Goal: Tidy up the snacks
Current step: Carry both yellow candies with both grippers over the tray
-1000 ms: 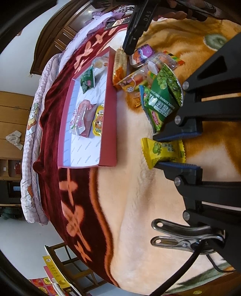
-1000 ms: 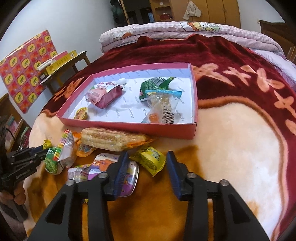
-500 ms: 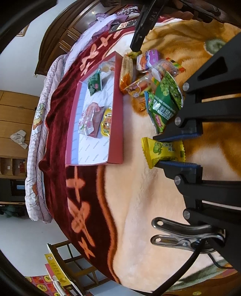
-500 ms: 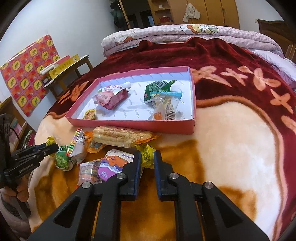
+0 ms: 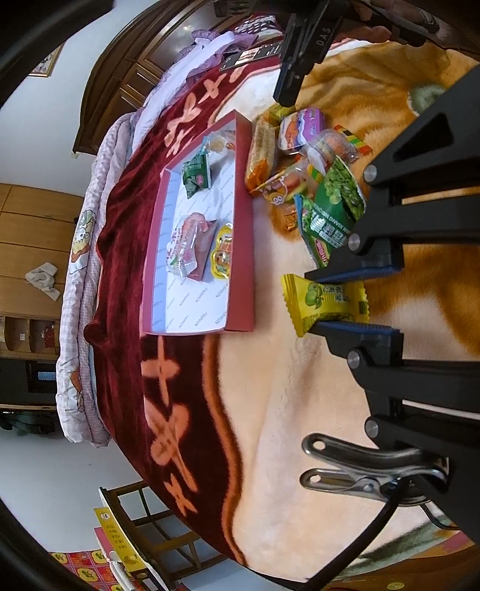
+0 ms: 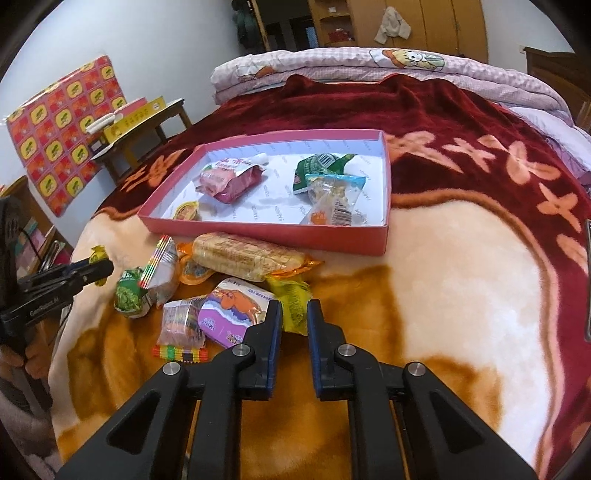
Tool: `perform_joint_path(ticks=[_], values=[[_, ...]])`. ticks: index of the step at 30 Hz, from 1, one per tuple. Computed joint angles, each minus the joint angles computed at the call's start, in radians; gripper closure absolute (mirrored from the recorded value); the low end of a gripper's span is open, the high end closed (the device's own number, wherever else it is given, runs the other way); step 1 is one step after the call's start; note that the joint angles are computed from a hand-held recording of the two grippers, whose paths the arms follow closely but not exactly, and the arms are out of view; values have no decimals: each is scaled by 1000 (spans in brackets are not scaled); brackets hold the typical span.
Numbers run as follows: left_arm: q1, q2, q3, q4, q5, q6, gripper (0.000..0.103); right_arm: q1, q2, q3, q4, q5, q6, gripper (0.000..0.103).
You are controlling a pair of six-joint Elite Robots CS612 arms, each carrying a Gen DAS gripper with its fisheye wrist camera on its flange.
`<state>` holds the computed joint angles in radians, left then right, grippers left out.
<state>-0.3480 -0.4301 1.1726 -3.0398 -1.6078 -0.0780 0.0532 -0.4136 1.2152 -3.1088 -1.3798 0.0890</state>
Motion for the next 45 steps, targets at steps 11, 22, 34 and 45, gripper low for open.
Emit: perform_joint_path(ticks=[11,22,34,45], values=[[0,7,-13,19,-2,3,84,-9,32,-54,44,27,24,65],[1,12,-25,27,-6,4,83,-8,34,-58,61,-23,31,66],[5,21,-82,47,-43,28,84,1,17,-45,53,-43,-2,72],[7,71,-210,106,-58,60,84,11,-2,-54,25,-98,-19,73]])
